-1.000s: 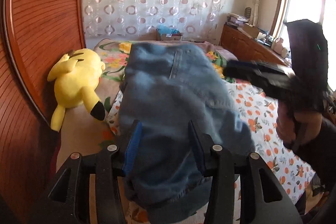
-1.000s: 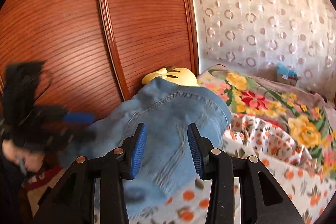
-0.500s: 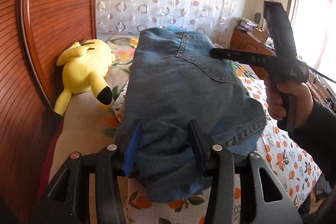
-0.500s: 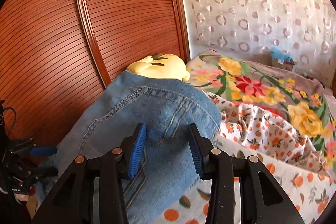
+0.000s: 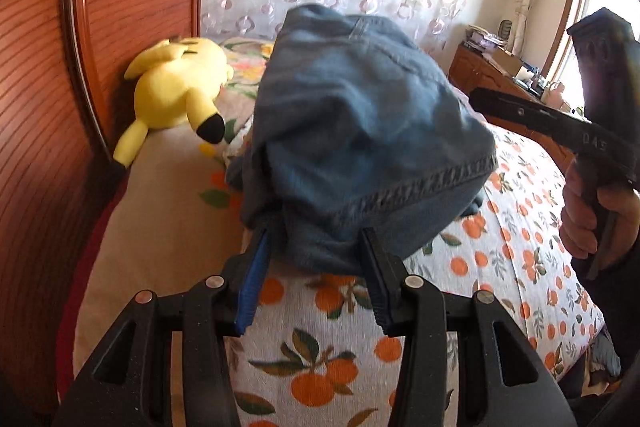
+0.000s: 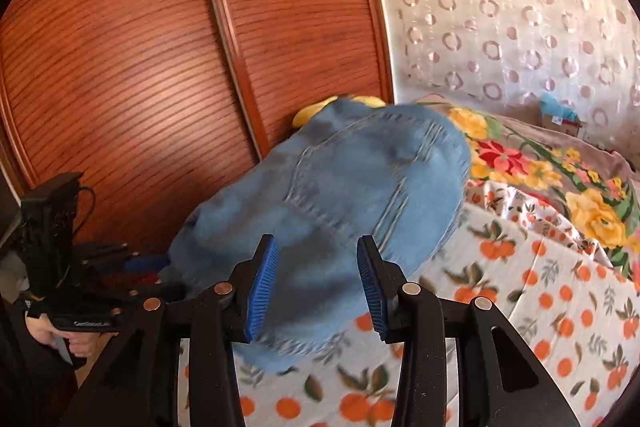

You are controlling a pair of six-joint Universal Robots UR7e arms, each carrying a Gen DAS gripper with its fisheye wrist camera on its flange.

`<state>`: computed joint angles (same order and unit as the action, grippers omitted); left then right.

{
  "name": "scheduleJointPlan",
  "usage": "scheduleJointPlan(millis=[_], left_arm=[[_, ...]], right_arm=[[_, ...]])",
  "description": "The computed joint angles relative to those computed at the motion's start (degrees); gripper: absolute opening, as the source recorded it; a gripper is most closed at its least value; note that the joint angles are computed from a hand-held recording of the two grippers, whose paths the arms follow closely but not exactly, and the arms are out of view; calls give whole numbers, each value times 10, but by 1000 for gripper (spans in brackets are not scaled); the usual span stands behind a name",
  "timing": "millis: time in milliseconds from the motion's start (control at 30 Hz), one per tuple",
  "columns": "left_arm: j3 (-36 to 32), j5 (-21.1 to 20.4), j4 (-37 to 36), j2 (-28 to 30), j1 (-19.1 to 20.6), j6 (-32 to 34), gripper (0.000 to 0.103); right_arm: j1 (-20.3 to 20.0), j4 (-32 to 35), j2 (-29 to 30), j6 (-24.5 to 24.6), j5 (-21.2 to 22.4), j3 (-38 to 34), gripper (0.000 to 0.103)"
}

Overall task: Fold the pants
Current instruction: 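Carry the jeans bundle with both tools toward the yellow plush toy, then lower the jeans bundle beside the other denim and open both tools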

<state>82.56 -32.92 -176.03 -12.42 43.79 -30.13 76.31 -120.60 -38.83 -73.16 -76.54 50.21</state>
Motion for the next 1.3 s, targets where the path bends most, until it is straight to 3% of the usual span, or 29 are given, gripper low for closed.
scheduleJointPlan(millis=[433,767,1067,1300], left_arm=[[10,9,-9,0,-3,-12,47],[2,37,-51,4,-26,27,47],[-89,48,-65,39,-30,122,47],[-176,27,-34,86,-34,164,47]], right_arm=[[-16,-49,-30,5,-36,76,42],[-19,-58,-54,16,-21,97,42],[-36,-87,-90,22,-9,134,43],[-56,-125,-130,36,2,166,43]])
